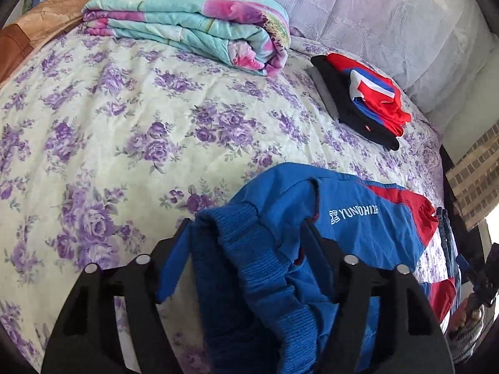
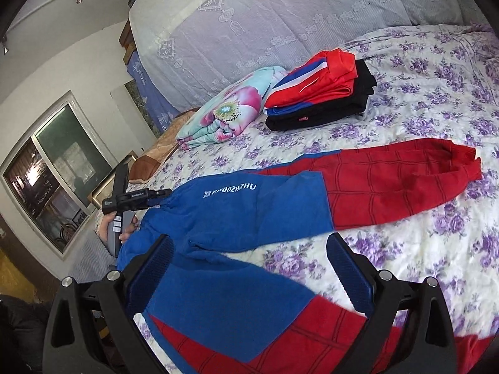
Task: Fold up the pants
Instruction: 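Grasp the blue waistband with the left tool while the right tool grasps the red leg cuffs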
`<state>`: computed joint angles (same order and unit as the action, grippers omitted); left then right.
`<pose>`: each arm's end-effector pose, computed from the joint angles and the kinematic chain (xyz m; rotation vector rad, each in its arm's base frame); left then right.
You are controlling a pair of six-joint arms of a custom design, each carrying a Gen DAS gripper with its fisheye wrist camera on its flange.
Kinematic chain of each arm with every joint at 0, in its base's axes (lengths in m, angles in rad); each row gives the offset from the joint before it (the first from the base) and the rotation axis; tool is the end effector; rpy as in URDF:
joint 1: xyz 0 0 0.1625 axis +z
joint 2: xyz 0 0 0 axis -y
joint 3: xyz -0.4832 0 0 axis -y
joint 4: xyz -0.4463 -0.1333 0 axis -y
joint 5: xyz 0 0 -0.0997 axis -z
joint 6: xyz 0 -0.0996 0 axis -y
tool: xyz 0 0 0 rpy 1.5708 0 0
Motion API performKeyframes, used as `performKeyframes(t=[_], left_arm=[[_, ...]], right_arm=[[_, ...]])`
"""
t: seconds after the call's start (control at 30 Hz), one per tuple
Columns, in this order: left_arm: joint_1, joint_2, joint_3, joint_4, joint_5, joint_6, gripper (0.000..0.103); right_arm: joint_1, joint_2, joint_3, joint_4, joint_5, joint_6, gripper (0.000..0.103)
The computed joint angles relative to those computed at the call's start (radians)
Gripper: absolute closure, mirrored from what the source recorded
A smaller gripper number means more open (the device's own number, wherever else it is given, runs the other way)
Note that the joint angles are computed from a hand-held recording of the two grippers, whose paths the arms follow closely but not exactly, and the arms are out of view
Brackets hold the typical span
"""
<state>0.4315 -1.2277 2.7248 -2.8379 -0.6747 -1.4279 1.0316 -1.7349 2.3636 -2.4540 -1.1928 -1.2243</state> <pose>-0.1645 -0.3081 0.0891 -0.2199 2.4689 -1.0598 -0.0604 -0.4321 0.3123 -1.0833 2.8179 -0.6911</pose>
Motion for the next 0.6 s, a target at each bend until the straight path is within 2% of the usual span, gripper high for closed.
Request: performKeyframes(t=[0.17,0.23,0.4,0.5,0.6], left_arm=[[0.000,0.107,0.060,-0.306,0.017,0.078,0.059],[-0.020,0.138,0.086,-0.424,0.034,0.105,0.061],[-0.053,0.177,0.104,-0.526,0.074,0.143,0.062],[-0.048,0.208,0.114,-0.620,0.074,0.178,0.062],[-0.029,0.220,0.119,-0.655,0.068,0.180,0.064]], right_arm=[[0.104,0.132,-0.091,-0.066,-0.082,0.042,0.007],[0.146,0.189,-0.136,-0.075,-0.134,0.049,0.012],[0.238,0.328,-0.231,-0.135,-0.282,0.013,0.042],[0.286,0.397,-0.280,-0.171,-0.347,-0.045,0.047],[0.327,0.461,-0.334,-0.160,-0.398,-0.106,0.047]])
